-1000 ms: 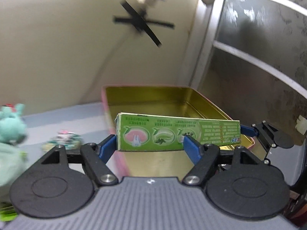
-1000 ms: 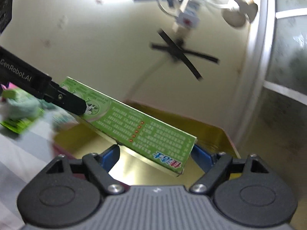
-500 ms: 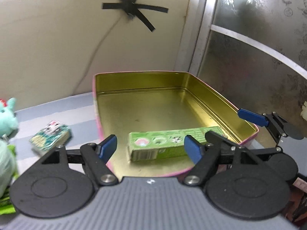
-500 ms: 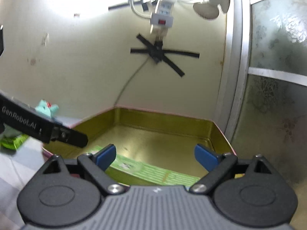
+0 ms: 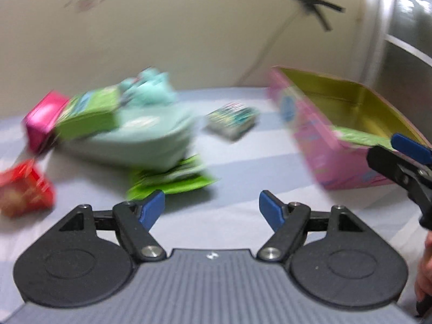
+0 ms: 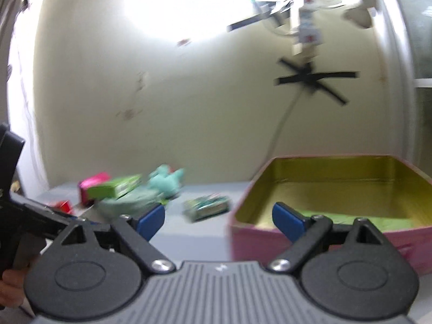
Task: Organize objects
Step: 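Move the left gripper back toward the red cigarette box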
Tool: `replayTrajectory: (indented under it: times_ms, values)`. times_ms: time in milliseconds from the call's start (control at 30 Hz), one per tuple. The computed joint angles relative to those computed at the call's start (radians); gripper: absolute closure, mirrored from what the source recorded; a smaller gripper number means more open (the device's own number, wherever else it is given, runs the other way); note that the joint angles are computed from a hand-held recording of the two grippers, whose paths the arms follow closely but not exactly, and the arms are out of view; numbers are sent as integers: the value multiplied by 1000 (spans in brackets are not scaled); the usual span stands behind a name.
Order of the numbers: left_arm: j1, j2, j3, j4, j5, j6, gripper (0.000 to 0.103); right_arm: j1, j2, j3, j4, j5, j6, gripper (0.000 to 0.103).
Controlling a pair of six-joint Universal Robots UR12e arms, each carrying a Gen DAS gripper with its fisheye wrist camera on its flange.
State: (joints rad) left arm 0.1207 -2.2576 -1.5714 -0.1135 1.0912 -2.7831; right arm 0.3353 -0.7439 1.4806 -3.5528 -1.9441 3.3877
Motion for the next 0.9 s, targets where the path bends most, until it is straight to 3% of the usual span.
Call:
replayTrajectory:
  times_ms: [367,733,900]
  values:
    - [54,-29,18,23,85,-99,24,36,60,-136,198,136,-66,14]
    - [99,-42,11,67,53,-131,24,57,114,-260,327,182,-147,14]
    - [112,-41,-13,138,26,-122,24,67,133,-303,372,176,-182,14]
